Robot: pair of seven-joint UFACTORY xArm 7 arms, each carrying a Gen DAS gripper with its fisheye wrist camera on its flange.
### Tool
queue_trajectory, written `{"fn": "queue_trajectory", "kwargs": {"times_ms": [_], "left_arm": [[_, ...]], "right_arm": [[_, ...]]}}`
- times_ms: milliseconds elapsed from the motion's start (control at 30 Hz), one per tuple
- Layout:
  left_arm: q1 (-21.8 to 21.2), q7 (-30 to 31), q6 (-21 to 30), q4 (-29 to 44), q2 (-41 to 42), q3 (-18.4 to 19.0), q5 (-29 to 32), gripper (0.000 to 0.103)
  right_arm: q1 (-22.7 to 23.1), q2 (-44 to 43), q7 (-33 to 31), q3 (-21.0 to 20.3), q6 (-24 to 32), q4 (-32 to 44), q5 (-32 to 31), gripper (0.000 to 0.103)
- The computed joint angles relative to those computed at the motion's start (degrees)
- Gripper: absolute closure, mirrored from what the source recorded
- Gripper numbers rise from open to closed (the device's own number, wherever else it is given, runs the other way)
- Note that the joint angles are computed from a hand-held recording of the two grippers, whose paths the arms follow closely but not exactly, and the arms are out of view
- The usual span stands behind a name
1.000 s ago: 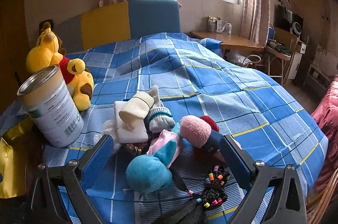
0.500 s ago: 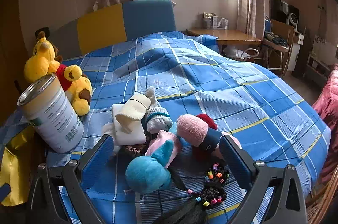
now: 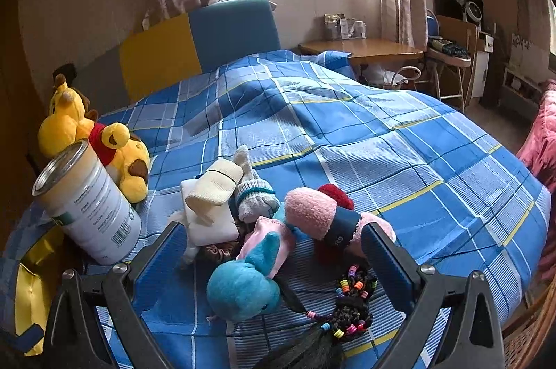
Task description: Organize soft objects
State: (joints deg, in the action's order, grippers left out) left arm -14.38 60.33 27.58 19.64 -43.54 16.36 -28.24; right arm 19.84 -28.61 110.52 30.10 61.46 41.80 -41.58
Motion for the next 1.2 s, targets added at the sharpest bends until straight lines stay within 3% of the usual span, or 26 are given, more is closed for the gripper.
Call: {"fn": "queue_trajectory", "kwargs": {"times_ms": [100, 500, 800, 900, 1133, 1200], "left_arm": [[-0.53, 0.61, -0.31, -0.10, -0.14, -0.18, 0.16, 0.000], [-0.79, 1.04, 6.29, 3.20, 4.14, -2.16, -0.66, 0.000], [-1.11, 2.53, 14.82, 10.81, 12.55, -4.42, -5.52, 0.004], [-0.47, 2.26, 15.26, 13.27, 15.69, -6.49, -7.43, 0.010], [0.42, -1.64, 17.67, 21.13, 24.57, -11.44, -10.20, 0.042], [0.53, -3.38, 17.40, 23.78, 27.24, -13.21, -10.94, 0.042]], "right_arm": [[0.02, -0.78, 0.89, -0.27, -0.58, -0.71, 0.30, 0.001], [-1.82, -7.00, 4.30, -0.43, -5.70, -5.61, 3.86, 0.001], [-4.11, -13.14, 7.11, 0.01, -11.42, -10.65, 8.44, 0.001], [-4.82, -15.66, 8.32, 0.38, -13.00, -12.62, 10.45, 0.001], [-6.59, -19.52, 9.06, 1.16, -16.76, -15.85, 14.30, 0.001], [-7.18, -19.55, 8.39, 1.52, -17.59, -15.91, 14.67, 0.001]]}}
